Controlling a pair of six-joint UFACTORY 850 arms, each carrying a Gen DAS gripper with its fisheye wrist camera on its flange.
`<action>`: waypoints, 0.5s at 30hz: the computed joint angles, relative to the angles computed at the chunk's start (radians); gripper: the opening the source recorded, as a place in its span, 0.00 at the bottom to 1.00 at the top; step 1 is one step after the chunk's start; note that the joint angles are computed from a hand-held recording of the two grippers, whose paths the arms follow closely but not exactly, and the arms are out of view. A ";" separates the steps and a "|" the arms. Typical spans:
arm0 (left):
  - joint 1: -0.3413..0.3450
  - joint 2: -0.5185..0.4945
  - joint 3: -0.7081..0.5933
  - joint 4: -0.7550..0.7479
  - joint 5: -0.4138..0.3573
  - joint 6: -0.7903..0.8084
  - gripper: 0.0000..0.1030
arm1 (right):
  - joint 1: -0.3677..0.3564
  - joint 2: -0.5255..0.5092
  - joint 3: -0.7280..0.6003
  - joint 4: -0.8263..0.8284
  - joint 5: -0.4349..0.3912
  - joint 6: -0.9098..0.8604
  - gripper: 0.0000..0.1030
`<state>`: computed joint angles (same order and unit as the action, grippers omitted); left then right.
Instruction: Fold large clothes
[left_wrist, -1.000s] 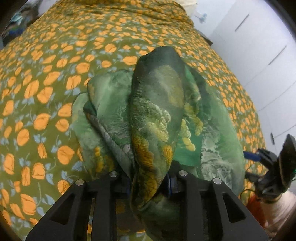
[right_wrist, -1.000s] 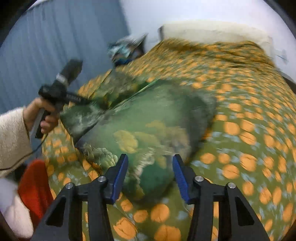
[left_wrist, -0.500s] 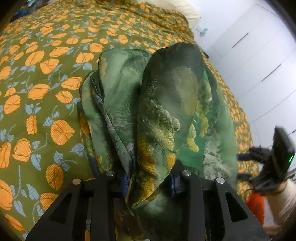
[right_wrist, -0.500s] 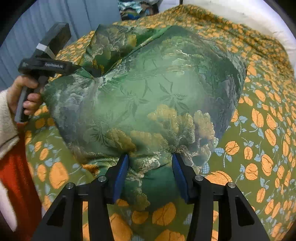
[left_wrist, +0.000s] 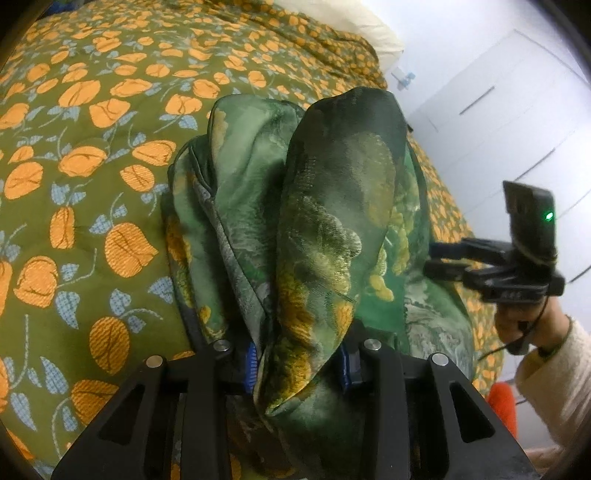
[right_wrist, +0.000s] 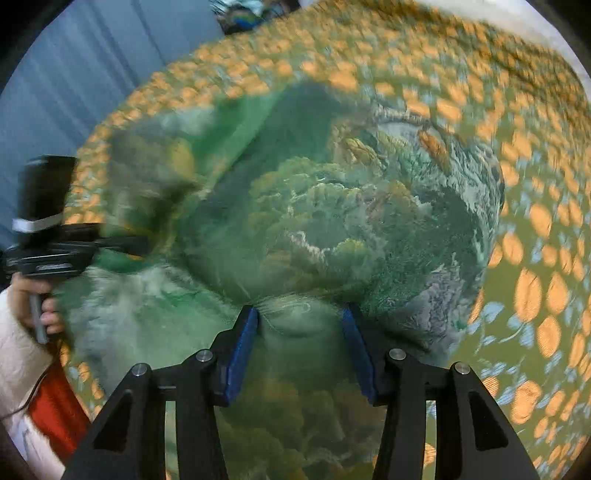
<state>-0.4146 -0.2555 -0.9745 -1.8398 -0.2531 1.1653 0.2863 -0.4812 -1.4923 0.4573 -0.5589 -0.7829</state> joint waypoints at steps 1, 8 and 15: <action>0.000 0.004 0.007 -0.046 -0.005 0.037 0.32 | 0.001 0.007 -0.008 0.000 -0.012 0.011 0.47; -0.011 0.023 0.039 -0.234 -0.007 0.200 0.32 | 0.068 -0.035 -0.127 0.112 -0.118 -0.028 0.47; -0.006 0.019 0.048 -0.251 -0.007 0.174 0.32 | 0.119 -0.260 -0.381 -0.001 -0.163 0.249 0.49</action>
<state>-0.4207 -0.2362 -0.9269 -2.0910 -0.2600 1.3395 0.4050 -0.7408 -1.8733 0.4563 -0.7222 -0.5337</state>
